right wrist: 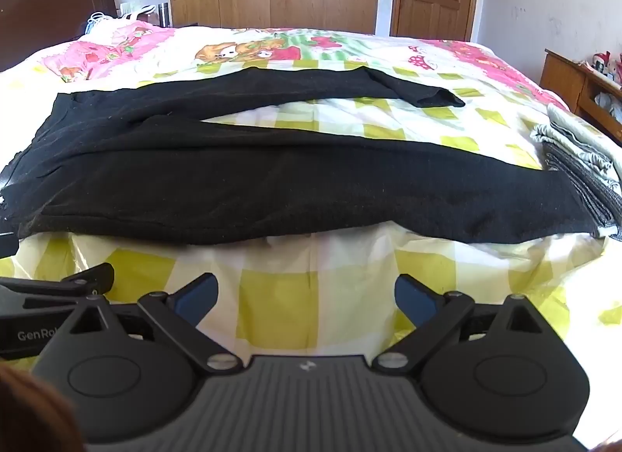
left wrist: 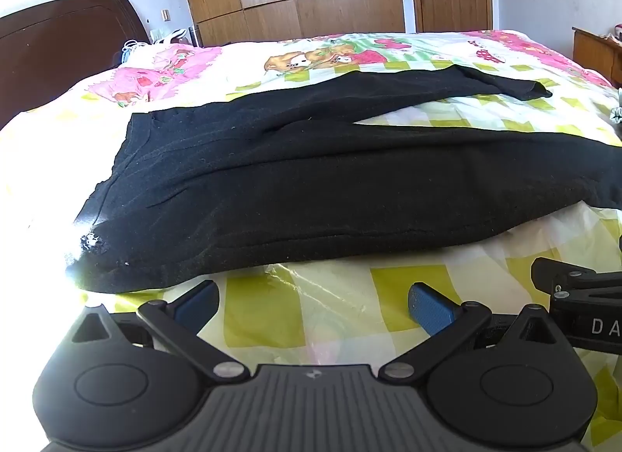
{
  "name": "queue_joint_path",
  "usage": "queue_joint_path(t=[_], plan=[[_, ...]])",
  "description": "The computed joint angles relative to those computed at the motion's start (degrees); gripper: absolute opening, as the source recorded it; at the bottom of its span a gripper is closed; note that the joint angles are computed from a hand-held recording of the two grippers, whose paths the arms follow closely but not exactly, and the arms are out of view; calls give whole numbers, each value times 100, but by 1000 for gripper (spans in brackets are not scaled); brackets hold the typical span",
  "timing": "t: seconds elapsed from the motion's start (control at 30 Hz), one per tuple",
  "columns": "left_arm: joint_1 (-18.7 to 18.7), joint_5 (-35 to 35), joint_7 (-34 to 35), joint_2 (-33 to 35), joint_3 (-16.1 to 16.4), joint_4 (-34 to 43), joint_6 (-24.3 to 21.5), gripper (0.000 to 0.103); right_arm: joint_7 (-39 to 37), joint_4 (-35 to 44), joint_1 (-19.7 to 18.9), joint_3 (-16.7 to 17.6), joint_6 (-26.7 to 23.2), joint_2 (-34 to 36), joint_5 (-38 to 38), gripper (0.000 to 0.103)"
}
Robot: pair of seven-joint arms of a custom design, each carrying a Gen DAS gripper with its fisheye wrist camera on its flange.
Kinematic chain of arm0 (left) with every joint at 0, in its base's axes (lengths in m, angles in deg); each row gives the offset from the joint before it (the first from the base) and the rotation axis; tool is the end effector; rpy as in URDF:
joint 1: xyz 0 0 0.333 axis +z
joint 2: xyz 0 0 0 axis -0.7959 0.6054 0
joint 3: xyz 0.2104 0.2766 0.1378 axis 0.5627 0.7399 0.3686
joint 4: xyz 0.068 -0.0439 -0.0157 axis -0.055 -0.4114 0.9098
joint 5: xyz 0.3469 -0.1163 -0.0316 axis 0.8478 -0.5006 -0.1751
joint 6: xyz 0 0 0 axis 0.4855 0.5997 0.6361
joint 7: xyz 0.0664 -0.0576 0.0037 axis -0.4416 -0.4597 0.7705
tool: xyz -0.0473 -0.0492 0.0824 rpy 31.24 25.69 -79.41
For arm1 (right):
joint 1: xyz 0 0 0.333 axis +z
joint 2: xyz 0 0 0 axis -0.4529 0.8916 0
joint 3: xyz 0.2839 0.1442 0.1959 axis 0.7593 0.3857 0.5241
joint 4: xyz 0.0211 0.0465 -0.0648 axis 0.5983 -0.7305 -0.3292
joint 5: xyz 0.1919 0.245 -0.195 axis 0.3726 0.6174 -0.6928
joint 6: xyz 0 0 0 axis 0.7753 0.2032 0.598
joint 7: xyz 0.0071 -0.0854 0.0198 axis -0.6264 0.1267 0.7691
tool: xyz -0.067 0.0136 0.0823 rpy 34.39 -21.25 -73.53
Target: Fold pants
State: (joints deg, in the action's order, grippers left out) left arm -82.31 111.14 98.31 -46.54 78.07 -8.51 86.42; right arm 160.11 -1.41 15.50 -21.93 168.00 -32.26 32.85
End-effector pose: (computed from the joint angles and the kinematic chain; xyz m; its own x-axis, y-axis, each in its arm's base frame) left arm 0.5962 -0.3730 0.5256 -0.3382 -0.9317 -0.1325 -0.6056 0.3232 -0.7272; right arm 0.5494 0.4657 0.5282 -0.3256 -0.9451 0.0276 -0.6550 0.2044 -0.7274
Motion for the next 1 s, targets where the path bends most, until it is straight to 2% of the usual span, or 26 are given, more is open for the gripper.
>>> queue_joint_path(t=[0.37,0.4,1.0], plan=[[-84,199,-230,2,86,-47,63,103,-36,57,3,-4,-7,47,25,96],[5,78,-78,-12,-4,-32,42,103,-44,63,7,-6,-18,46,31,96],[-13,15,-36,-9,10,-22,29,103,-65,-7,-19,0,54,12,42,94]])
